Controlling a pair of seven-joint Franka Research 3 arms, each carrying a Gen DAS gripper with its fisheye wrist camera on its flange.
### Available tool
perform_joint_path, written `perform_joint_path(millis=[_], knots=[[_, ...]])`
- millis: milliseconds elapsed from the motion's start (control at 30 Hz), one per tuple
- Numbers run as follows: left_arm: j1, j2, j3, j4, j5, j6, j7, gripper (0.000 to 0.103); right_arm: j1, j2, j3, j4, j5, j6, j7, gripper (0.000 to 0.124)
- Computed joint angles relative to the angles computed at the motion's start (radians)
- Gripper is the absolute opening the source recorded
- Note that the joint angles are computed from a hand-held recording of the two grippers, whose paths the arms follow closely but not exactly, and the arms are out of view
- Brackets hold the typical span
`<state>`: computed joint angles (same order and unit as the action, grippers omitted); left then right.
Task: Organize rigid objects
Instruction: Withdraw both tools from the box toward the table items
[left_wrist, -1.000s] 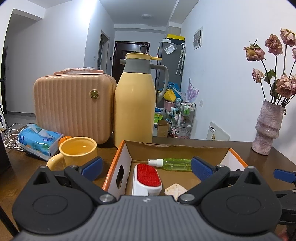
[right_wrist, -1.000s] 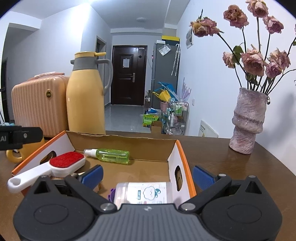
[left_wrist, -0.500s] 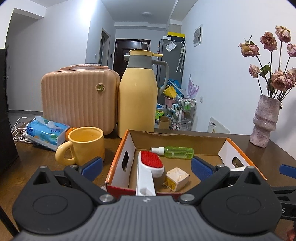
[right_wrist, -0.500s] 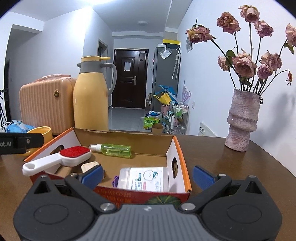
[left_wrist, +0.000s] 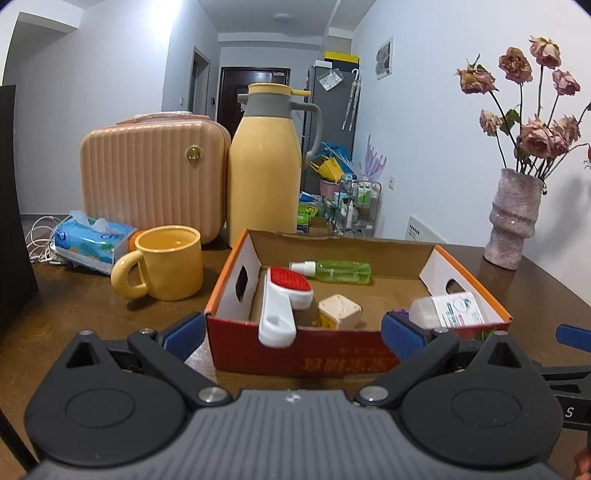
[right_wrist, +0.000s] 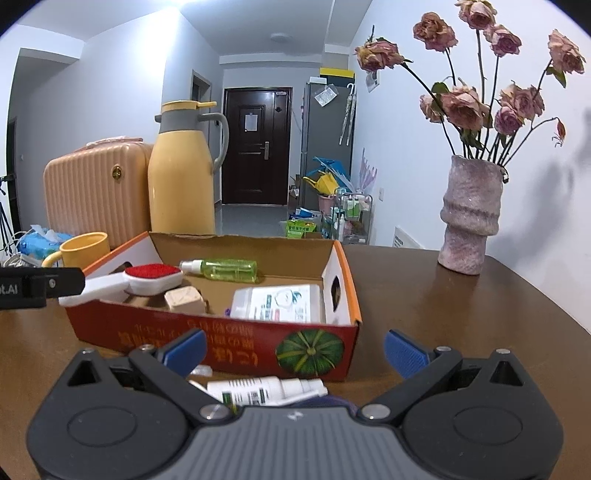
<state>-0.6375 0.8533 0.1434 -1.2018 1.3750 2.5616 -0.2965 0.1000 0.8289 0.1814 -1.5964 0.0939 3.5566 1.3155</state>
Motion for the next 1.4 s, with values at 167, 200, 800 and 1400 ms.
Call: perform_joint_path(millis=[167,200,800,1400], knots=[[-0.006,-0.013,-0.007,-0.031,0.003,0.006,-0.001,0.103,-0.034,-0.023,0.021,-0.058,-0.032,0.012,0.011,0.102],[-0.007,-0.014,-0.009,-0.035,0.002,0.006,0.002,0.103,-0.038,-0.026,0.024,-0.066,-0.037,0.013,0.014,0.102],[0.008,-0.068,-0.046,-0.141,0.029,0.032,-0.031,0.103,-0.073,-0.084,0.013,-0.212,-0.102,0.074,0.045,0.099],[0.017,-0.059,-0.050,-0.136,0.007,0.046,-0.014,0.103,-0.133,-0.029,0.073,-0.099,-0.155,-0.089,0.011,0.053]])
